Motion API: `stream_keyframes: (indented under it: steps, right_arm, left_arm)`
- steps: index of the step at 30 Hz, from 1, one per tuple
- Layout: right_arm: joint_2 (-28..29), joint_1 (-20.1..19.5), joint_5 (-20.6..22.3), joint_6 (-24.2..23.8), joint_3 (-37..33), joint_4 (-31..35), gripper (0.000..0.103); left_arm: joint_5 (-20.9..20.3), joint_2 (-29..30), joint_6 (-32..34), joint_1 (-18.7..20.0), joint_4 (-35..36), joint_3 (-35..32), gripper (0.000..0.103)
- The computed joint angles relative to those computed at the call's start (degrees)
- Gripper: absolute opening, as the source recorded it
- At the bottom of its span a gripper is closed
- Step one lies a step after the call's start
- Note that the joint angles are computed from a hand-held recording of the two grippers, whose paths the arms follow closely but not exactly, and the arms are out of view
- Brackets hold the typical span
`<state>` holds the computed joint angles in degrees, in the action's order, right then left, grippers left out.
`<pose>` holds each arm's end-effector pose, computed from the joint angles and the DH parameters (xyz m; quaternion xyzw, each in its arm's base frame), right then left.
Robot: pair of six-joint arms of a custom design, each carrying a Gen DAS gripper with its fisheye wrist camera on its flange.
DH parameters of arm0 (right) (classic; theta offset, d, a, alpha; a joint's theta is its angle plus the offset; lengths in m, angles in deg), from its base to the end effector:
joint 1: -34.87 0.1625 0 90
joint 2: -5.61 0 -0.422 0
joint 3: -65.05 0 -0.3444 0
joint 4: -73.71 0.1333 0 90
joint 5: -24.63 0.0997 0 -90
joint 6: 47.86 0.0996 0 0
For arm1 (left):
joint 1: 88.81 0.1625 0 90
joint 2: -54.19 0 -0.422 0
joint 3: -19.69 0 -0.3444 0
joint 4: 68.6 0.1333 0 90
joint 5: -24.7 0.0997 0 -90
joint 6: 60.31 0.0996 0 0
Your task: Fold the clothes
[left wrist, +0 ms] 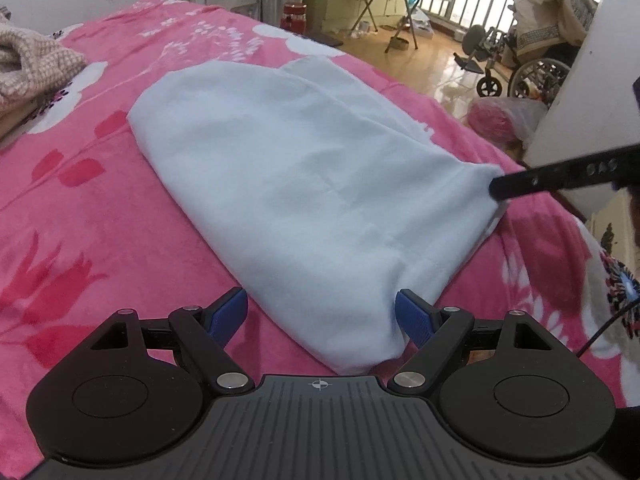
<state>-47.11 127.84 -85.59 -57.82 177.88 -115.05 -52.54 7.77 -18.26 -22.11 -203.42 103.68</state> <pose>0.1279 -0.5576 0.1890 0.0469 -0.9296 0.3151 0.1852 -0.1244 -0.6814 0.1744 0.5295 0.8387 -0.0439 0.1197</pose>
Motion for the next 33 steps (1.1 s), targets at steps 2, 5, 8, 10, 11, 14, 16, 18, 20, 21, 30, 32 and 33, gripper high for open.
stream_keyframes:
  steps: [2, 5, 8, 10, 11, 14, 16, 18, 20, 21, 30, 32, 33]
  right_arm:
    - [0.1, 0.0, -0.5, -0.7, 0.5, -1.1, 0.002]
    - [0.4, -0.6, -1.3, -0.3, 0.3, 0.1, 0.002]
    - [0.3, -1.3, -1.5, 2.4, 0.3, 1.4, 0.003]
    - [0.0, -1.2, -1.7, 3.9, 0.5, 1.6, 0.006]
    - [-0.2, -0.8, -2.8, 4.0, 0.4, 1.6, 0.010]
    - [-0.5, 0.7, -6.3, 3.1, 0.3, 0.3, 0.023]
    - [-0.6, 1.9, -7.7, 0.8, 0.5, -2.9, 0.023]
    - [-0.4, 2.8, -7.5, -2.1, 0.6, -6.1, 0.023]
    - [0.2, 3.4, -5.6, -5.5, 0.3, -7.6, 0.022]
    - [0.6, 3.5, -4.6, -7.0, 0.0, -7.4, 0.022]
    - [6.7, 2.0, -6.0, -8.7, -3.5, -2.9, 0.011]
    - [7.3, 1.4, -6.2, -9.0, -3.4, -3.6, 0.008]
    - [7.2, 1.3, -6.0, -8.7, -3.1, -3.9, 0.008]
  left_arm:
    - [-0.8, -0.1, -0.3, 0.1, -0.1, -0.1, 0.082]
    - [0.3, 0.3, -0.9, -0.1, 0.8, -0.4, 0.083]
    - [2.3, 0.9, -0.3, -0.3, 0.7, 0.1, 0.083]
    - [2.7, 1.1, -0.7, -0.2, 0.7, 0.0, 0.083]
    - [2.7, 1.3, -1.1, -0.2, 1.2, -0.3, 0.083]
    - [2.6, 1.5, -2.2, -0.1, 1.9, -0.9, 0.083]
    - [2.6, 1.3, -2.3, -0.1, 1.8, -0.8, 0.083]
    - [2.6, 1.3, -2.3, -0.1, 1.8, -0.6, 0.083]
    - [2.7, 1.2, -2.2, -0.1, 1.7, -0.5, 0.083]
    - [2.7, 1.2, -2.2, -0.1, 1.7, -0.5, 0.083]
    - [2.8, 1.0, -3.0, 0.1, 1.8, -0.3, 0.084]
    - [2.6, 0.9, -3.1, 0.2, 1.7, -0.3, 0.084]
    - [2.5, 0.9, -3.1, 0.2, 1.6, -0.3, 0.084]
